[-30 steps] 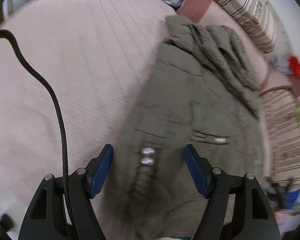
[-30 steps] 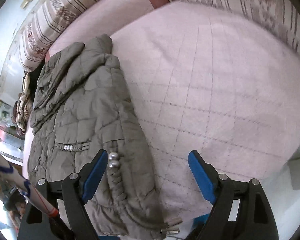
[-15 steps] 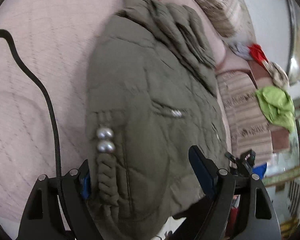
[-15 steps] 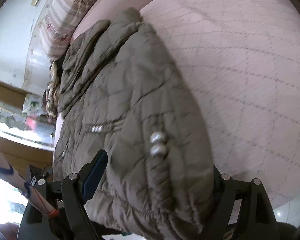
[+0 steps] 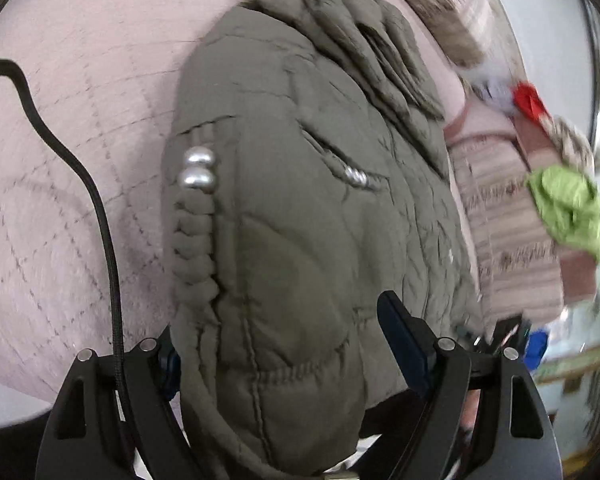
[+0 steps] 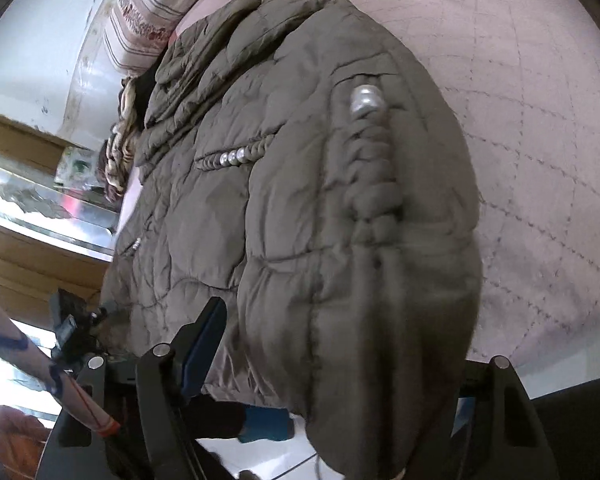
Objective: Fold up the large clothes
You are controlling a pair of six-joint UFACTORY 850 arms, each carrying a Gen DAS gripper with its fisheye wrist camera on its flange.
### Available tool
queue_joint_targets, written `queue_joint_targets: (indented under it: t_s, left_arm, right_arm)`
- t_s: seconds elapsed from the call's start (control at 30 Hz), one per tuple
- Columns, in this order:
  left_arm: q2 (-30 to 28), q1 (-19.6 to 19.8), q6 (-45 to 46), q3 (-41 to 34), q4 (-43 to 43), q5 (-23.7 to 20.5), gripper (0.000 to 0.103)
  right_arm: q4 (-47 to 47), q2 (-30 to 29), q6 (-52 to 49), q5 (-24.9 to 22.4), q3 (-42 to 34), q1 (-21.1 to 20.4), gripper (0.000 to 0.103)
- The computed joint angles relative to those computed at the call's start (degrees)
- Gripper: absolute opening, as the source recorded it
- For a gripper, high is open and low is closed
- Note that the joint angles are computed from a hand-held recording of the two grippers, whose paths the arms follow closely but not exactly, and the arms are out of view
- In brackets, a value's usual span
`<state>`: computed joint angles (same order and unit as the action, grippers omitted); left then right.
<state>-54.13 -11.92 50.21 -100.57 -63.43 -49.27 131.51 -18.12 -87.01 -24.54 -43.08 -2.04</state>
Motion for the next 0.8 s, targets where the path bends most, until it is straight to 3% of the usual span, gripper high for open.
queue_joint_targets:
  t_s: [0.03,0.07,0.13,0.17,0.27,0.43,0.63,0.8]
  left_arm:
    - [0.19,0.11,-0.98,0.32,-0.45,0.81,0.073]
    - [0.86,-0.04,-2.26,1.15,-0.11,2.96,0.060]
    - [2.00,-0.55,-4.61,2.38,1.51,6.78,0.043]
    - [2.56,-0.78,-5.50,2.98,1.94,7.98,0.036]
    - [5.25,-1.69,-6.10,5.40,2.80,11.79,0.026]
    - [13.58,-3.20,2.57,12.65,-1.94,18.81,0.023]
    - [19.37,-2.31,10.10,19.07,-6.68,19.23,0.023]
    - [20.66,-1.90,11.12,21.83,-7.21,19.14,0.023]
  right_arm:
    - [0.69,-0.04,-0.66,1.36,-0.28,0.42,0.074]
    - [2.02,0.09,-1.81,3.33,-0.51,0.97,0.070]
    - [3.63,0.49,-3.18,4.55,-0.34,1.20,0.045]
    - [3.86,0.68,-3.15,3.47,-0.07,0.92,0.041]
    - [7.46,2.48,-6.08,3.01,0.73,1.01,0.029]
    - [13.22,8.51,-12.70,2.77,3.09,1.53,0.022]
    - [11.03,17.42,-11.25,1.52,8.66,0.98,0.020]
    - [8.10,19.65,-8.57,3.03,9.68,1.60,0.020]
